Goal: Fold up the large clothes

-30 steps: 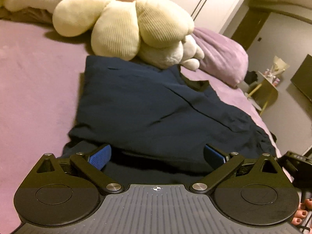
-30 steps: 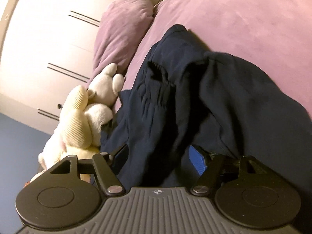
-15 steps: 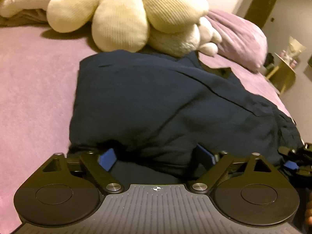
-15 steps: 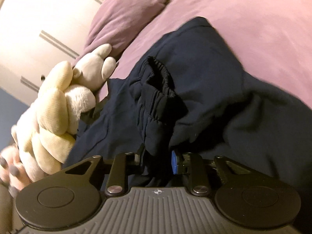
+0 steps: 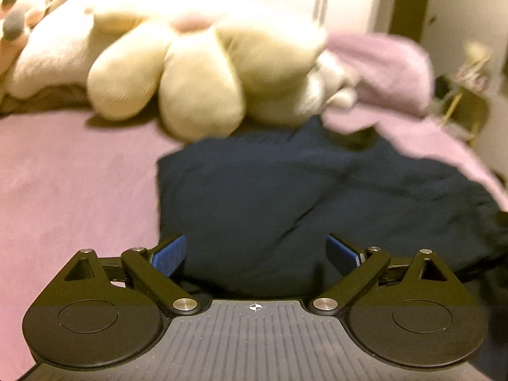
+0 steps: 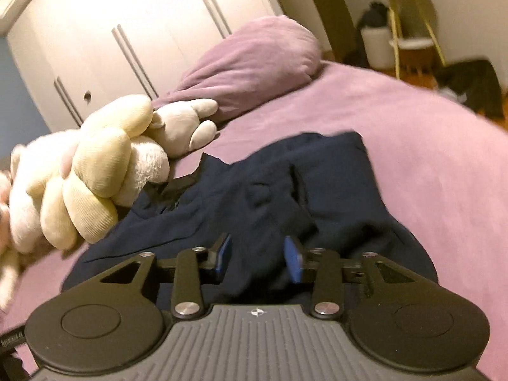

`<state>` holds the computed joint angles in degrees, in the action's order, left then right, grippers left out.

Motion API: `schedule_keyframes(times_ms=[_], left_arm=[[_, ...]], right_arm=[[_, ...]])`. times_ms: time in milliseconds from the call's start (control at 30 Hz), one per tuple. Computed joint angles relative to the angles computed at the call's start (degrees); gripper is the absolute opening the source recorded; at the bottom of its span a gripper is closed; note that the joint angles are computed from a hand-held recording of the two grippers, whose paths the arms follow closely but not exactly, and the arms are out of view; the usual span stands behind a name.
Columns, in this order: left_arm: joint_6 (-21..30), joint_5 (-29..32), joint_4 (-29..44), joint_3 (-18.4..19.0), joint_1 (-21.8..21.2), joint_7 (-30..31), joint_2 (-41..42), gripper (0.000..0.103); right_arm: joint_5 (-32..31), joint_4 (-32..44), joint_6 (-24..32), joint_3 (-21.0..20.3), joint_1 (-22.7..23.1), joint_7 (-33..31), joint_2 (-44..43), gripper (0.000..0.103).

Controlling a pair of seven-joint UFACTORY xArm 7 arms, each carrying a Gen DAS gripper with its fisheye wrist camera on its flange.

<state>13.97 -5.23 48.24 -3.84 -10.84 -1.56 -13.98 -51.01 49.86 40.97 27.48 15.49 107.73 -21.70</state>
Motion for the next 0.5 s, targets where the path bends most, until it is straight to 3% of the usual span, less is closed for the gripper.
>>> schedule_keyframes(times_ms=[67,133,233,400,500], left_arm=[[1.8,8.7,0.9,-4.2,5.3,-7.9,1.8,0.098],[1.6,10.6,0.6,-3.8,5.2,-8.9,2.5,0.102],[0.8,7.5,0.4,-1.3,3.4,-7.0,3.6,0.103],[1.8,-2.2,0.5,1.8,0.8,-2.1,4.4,0.103],[0.9,-2.1,-0.4,1.3,1.2,-1.2,3.9,0.103]], right_arm=[[-2.1,3.5,3.7,1.0,-0.5,-3.6,4.3,0.026],[-2.2,6.3,8.3,0.4,0.5,-7.6,8.8,0.023],[-1.4,5.3,9.0,-2.3,2.3,-10.1,10.7,0.012],[-5.9,6.8,13.4,-3.4,6.0,-10.2,13.8,0.012],[-6.4,7.5,14.3,-5.2,8.1,-10.9,14.7,0.012]])
